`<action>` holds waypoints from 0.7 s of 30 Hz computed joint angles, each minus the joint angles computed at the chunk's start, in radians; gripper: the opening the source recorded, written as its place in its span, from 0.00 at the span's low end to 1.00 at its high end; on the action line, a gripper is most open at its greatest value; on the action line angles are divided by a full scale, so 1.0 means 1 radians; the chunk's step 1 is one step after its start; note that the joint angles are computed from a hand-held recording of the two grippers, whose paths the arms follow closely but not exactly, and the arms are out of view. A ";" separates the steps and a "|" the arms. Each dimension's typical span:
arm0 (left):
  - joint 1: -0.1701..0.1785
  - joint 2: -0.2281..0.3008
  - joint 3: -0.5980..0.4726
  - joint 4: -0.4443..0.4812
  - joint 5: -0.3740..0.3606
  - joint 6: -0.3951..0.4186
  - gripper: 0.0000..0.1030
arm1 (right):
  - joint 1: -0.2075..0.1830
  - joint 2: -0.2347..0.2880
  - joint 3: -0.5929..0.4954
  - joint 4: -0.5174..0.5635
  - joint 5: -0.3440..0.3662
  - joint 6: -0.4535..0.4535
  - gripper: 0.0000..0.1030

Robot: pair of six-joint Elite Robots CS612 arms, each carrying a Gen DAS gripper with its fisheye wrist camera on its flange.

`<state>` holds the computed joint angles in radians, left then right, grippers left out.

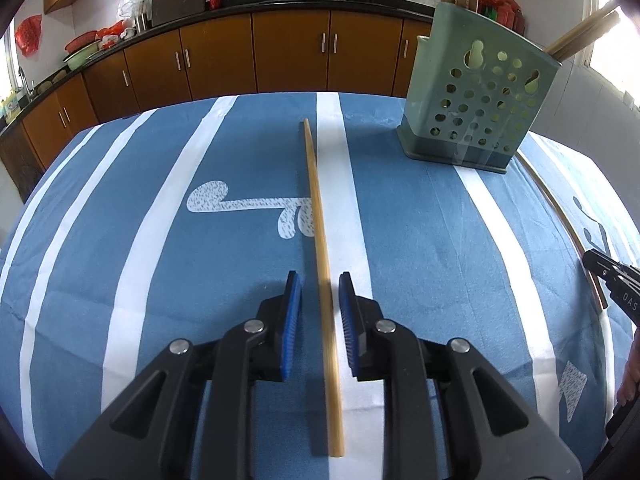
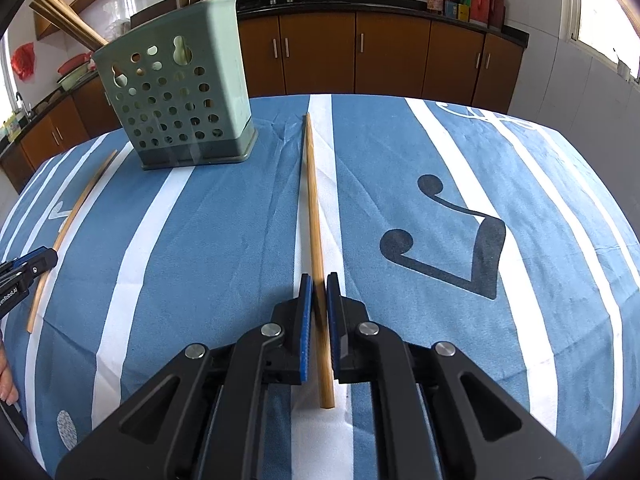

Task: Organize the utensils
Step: 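Open both grippers and reposition them around the chopsticks on the cloth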

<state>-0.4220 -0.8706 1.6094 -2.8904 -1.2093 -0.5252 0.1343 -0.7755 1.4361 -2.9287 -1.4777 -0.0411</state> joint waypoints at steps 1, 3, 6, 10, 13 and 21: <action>0.000 0.000 0.000 0.000 -0.001 0.000 0.22 | -0.001 0.001 -0.001 0.001 0.003 0.002 0.08; 0.003 0.000 0.001 -0.010 -0.014 0.001 0.24 | -0.002 -0.001 0.002 -0.001 0.009 0.005 0.09; 0.006 0.000 0.003 -0.021 -0.027 -0.001 0.25 | -0.005 -0.001 0.003 -0.002 0.018 0.009 0.09; 0.006 0.001 0.003 -0.021 -0.027 -0.003 0.25 | -0.005 -0.001 0.004 -0.002 0.016 0.007 0.09; 0.008 0.001 0.004 -0.029 -0.037 -0.003 0.26 | -0.005 -0.001 0.004 -0.002 0.017 0.008 0.09; 0.006 0.002 0.001 -0.029 -0.042 0.015 0.33 | -0.005 -0.001 0.004 -0.003 0.017 0.008 0.09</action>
